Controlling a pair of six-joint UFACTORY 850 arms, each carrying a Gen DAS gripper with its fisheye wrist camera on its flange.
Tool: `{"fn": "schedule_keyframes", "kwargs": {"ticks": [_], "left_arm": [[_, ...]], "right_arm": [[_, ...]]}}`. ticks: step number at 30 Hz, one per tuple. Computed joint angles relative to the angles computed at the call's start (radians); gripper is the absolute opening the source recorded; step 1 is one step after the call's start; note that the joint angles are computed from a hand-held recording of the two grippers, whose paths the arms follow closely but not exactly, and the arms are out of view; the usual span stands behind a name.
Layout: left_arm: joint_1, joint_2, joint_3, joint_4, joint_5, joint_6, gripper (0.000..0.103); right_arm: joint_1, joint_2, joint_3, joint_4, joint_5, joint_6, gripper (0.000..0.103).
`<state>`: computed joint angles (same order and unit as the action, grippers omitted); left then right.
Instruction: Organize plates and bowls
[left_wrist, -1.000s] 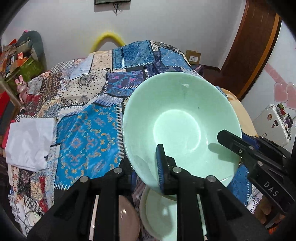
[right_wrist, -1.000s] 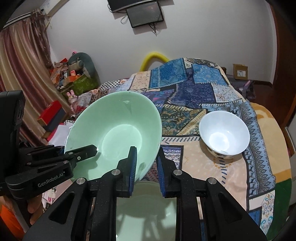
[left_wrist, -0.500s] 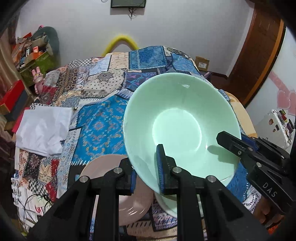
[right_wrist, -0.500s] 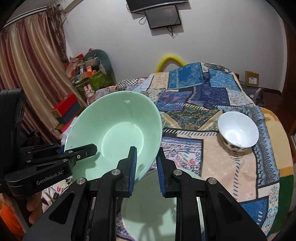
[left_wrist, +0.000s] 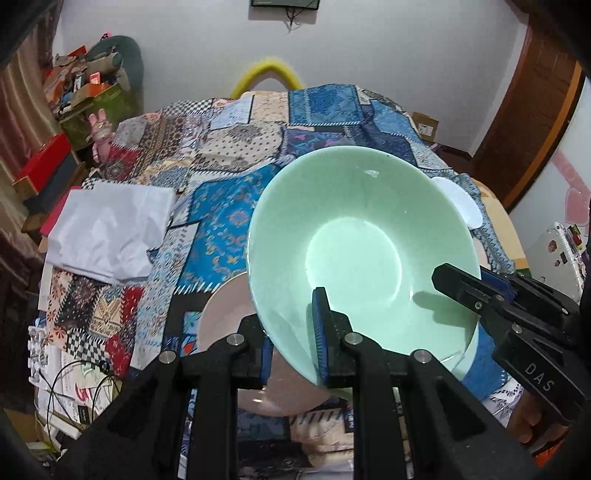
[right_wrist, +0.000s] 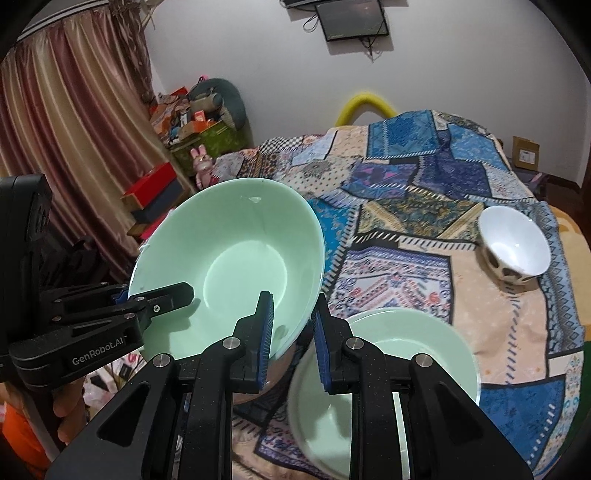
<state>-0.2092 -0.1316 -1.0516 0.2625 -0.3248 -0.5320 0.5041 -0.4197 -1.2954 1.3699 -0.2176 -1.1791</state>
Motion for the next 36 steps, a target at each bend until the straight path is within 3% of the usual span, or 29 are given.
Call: {"fn": "schedule_keyframes", "kwargs": {"ticks": [22, 31, 36], "left_arm": [[0.109, -0.068, 0.085, -0.326, 0.016, 0.295, 0.019], [0.119, -0.107, 0.077, -0.357, 0.003, 0.326, 0.019], [0.116, -0.107, 0.084, -0.298, 0.018, 0.28, 0.018]], "right_arm": [[0.054, -0.128, -0.089, -0.398, -0.089, 0.429, 0.019], [0.054, -0.171, -0.12, -0.462, -0.127, 0.499, 0.019], [0.054, -0.179, -0.125, -0.466, -0.14, 0.496, 0.019]]}}
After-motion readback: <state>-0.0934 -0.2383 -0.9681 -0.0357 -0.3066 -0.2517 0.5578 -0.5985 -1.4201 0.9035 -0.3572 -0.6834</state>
